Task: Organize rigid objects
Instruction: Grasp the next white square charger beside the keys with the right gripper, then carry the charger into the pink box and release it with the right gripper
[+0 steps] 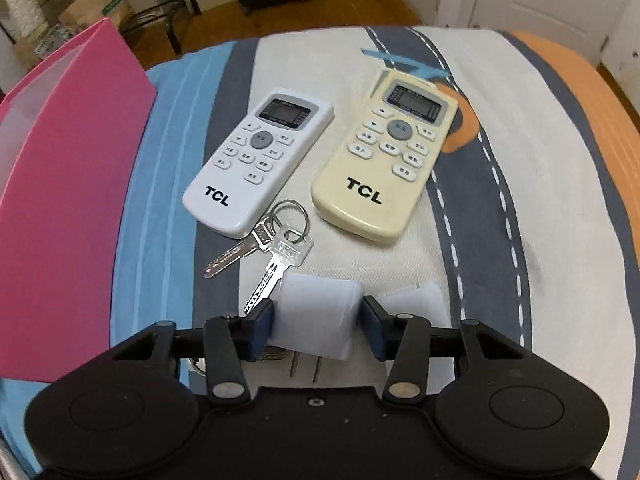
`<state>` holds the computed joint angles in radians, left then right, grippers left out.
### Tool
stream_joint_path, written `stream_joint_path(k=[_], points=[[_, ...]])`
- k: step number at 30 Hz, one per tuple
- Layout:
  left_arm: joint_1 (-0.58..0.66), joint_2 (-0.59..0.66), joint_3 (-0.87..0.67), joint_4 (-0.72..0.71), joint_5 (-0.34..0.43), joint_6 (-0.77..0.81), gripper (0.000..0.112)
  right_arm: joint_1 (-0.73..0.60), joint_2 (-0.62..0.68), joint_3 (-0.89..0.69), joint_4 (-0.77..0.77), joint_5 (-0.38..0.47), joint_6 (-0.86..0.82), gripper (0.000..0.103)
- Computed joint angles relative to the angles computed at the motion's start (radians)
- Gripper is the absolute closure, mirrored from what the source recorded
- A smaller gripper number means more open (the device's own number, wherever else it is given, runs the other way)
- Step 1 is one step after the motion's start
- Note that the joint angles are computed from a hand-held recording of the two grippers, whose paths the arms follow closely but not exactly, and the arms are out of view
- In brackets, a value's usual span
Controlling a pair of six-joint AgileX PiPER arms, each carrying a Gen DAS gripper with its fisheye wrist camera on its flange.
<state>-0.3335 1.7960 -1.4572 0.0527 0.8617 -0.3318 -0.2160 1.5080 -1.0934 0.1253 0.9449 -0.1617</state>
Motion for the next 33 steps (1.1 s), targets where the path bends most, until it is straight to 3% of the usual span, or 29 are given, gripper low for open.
stream_joint_path(k=[6,10,17,22,29,33], points=[[0.011,-0.010,0.015,-0.022,-0.014,0.018,0.107,-0.037,-0.074,0.020,0.073,0.005,-0.029,0.051],[0.023,-0.012,0.018,-0.045,-0.018,0.033,0.107,-0.061,-0.159,0.005,0.156,0.059,-0.087,0.051],[0.016,-0.011,0.016,-0.031,-0.018,0.030,0.108,0.095,-0.198,-0.191,0.234,0.176,-0.059,0.051],[0.015,-0.011,0.017,-0.032,-0.020,0.035,0.108,0.259,-0.068,-0.380,0.290,0.219,-0.014,0.051],[0.026,-0.012,0.026,-0.057,-0.032,0.057,0.107,0.457,0.235,-0.609,0.165,0.184,0.148,0.051],[0.029,-0.019,0.041,-0.066,-0.046,0.070,0.107,0.521,0.317,-0.620,0.057,0.134,0.214,0.051]])
